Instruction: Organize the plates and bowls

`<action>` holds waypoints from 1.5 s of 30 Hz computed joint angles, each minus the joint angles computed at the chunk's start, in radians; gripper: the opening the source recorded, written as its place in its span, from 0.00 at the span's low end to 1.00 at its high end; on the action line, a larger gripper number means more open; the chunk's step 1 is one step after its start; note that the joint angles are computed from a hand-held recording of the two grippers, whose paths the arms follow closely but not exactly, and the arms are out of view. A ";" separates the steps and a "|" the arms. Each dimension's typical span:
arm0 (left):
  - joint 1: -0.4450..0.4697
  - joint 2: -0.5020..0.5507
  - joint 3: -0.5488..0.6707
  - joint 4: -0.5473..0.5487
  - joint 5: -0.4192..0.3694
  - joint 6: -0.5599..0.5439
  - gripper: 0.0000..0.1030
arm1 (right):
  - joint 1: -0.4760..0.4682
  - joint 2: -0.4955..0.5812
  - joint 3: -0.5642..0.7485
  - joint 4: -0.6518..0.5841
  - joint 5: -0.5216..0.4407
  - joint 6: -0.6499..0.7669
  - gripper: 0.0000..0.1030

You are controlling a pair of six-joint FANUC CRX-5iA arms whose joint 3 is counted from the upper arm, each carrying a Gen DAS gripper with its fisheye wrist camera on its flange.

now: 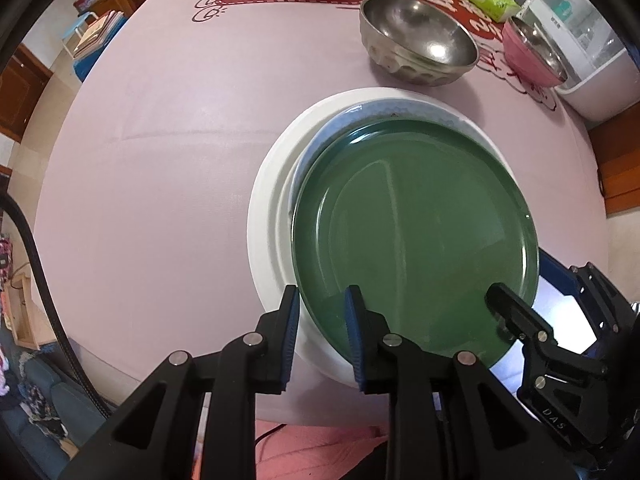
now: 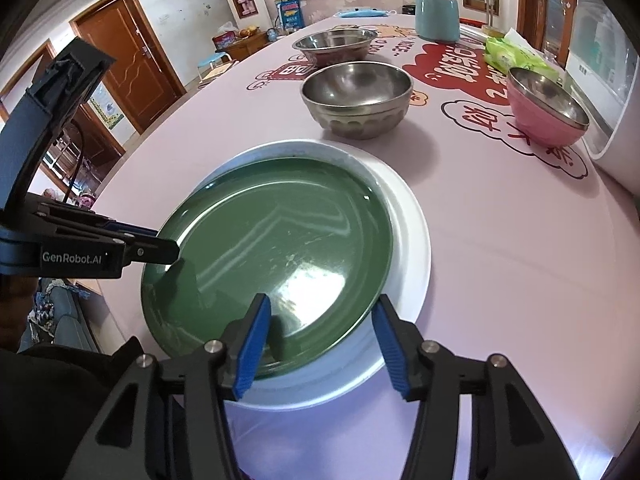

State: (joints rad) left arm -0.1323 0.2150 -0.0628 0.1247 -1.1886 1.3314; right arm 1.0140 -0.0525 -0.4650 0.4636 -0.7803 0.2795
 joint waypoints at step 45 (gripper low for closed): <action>0.404 -0.212 -0.143 0.507 0.071 -0.783 0.71 | 0.131 0.250 0.364 0.415 -0.374 -0.507 0.66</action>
State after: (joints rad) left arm 0.2713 0.0026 -0.2055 0.6314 -1.1178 0.5485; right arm 1.1450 0.1976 -0.1010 0.8790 -1.1542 -0.2274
